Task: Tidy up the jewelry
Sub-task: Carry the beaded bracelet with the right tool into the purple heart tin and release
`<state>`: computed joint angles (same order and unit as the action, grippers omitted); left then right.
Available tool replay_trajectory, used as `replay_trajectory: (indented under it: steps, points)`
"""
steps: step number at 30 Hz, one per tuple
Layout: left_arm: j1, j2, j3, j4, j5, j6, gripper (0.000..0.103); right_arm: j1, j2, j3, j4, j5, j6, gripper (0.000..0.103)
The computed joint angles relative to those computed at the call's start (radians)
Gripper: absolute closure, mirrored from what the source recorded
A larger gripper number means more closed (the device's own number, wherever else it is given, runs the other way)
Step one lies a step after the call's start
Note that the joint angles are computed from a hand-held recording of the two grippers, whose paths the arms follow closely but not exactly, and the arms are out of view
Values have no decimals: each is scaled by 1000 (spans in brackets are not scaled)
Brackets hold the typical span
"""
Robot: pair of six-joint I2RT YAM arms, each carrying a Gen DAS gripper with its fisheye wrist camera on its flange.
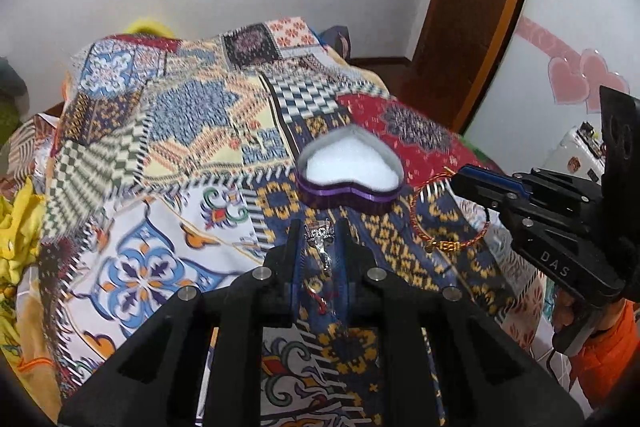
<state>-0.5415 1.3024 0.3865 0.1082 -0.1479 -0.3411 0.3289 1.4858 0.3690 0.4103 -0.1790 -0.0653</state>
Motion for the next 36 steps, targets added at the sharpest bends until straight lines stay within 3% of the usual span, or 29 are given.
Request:
replay_trajectory:
  steps: [8, 13, 19, 24, 36]
  points:
    - [14, -74, 44, -41, -18, 24, 89, -15, -26, 45, -4, 2, 13, 96]
    - [18, -45, 88, -21, -24, 42, 89, -17, 26, 95, 23, -9, 42, 96]
    - [31, 62, 136, 40, -14, 58, 89, 13, 144, 164, 66, 17, 51, 96]
    - [62, 188, 180, 98, 23, 49, 89, 2, 260, 233, 69, -23, 67, 96]
    - [125, 408, 298, 105, 100, 94, 89, -47, 357, 347, -58, -106, 4, 95]
